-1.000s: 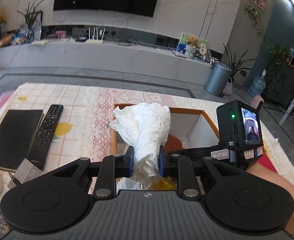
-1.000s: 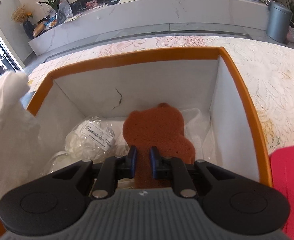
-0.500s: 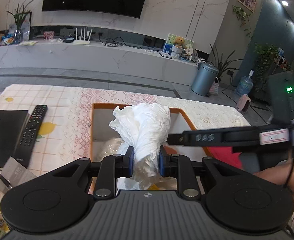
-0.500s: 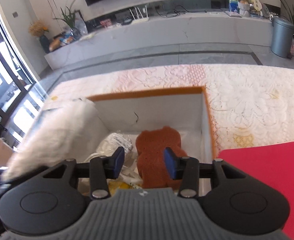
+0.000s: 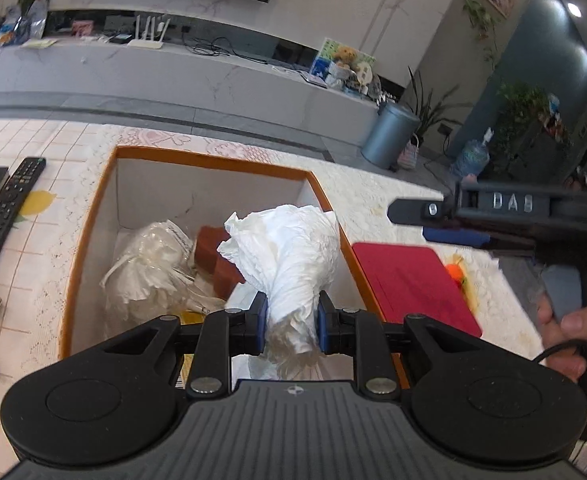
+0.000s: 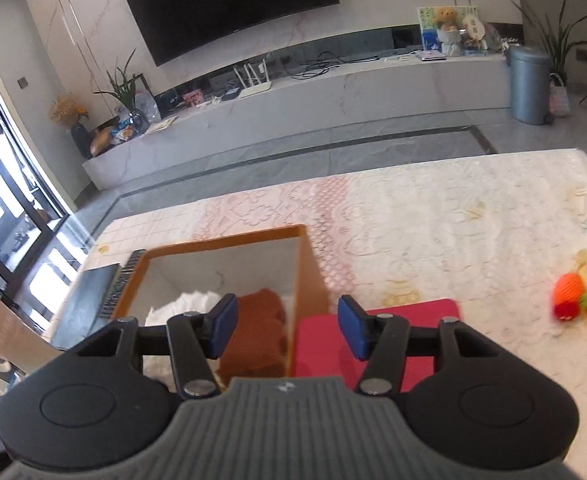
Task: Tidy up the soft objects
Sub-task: 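Open the right tool to drop the sponge in the box while the left tool releases the bag, then move both open tools back over the table toward the orange toy and yellow cloth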
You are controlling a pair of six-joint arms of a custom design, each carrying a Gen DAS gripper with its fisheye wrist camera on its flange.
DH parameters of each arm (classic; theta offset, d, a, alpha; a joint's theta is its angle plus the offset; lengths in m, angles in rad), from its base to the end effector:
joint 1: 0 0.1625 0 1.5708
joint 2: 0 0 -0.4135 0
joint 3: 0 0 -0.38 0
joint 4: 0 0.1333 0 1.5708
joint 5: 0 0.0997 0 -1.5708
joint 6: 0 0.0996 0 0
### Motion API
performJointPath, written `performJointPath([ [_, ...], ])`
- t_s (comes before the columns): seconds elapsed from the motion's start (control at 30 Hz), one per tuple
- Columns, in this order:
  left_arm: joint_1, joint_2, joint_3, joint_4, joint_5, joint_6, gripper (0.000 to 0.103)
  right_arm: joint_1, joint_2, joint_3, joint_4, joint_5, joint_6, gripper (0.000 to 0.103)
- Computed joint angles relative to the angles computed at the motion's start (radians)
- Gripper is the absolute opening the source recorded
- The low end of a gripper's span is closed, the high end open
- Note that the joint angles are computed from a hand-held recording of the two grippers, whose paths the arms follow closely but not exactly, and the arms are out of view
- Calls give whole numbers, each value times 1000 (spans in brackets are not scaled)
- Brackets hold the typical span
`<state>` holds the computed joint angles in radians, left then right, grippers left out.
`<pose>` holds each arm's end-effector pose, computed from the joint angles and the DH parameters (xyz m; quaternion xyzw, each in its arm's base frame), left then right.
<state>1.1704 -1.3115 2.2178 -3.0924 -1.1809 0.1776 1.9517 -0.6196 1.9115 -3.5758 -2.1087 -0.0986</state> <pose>-0.0275 -0.5041 0.2453 0.2102 0.9129 -0.3158 0.1504 0.2892 -0.5010 0.0378 0.1244 -0.8996 0.3682 0.1992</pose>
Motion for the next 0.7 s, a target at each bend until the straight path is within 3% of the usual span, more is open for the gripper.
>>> performJointPath([
  [0.07,-3,8,9,-16,-14,56,32,-10,-4,11,-5,17,-4,56],
  [0.1,-9,9,15,-22,-15,73,40,-12,-3,9,2,15,-8,56],
  [0.17,-22,15,29,-65,9,75,63,-13,0,8,16,3,-16,56],
  [0.2,-30,14,38,-87,22,69,88,-15,2,7,20,1,-19,56],
  [0.23,-33,16,43,-109,30,62,96,-18,3,10,19,5,-20,56],
  [0.7,-105,36,95,-241,202,127,96,-42,-30,56,-14,26,-48,56],
])
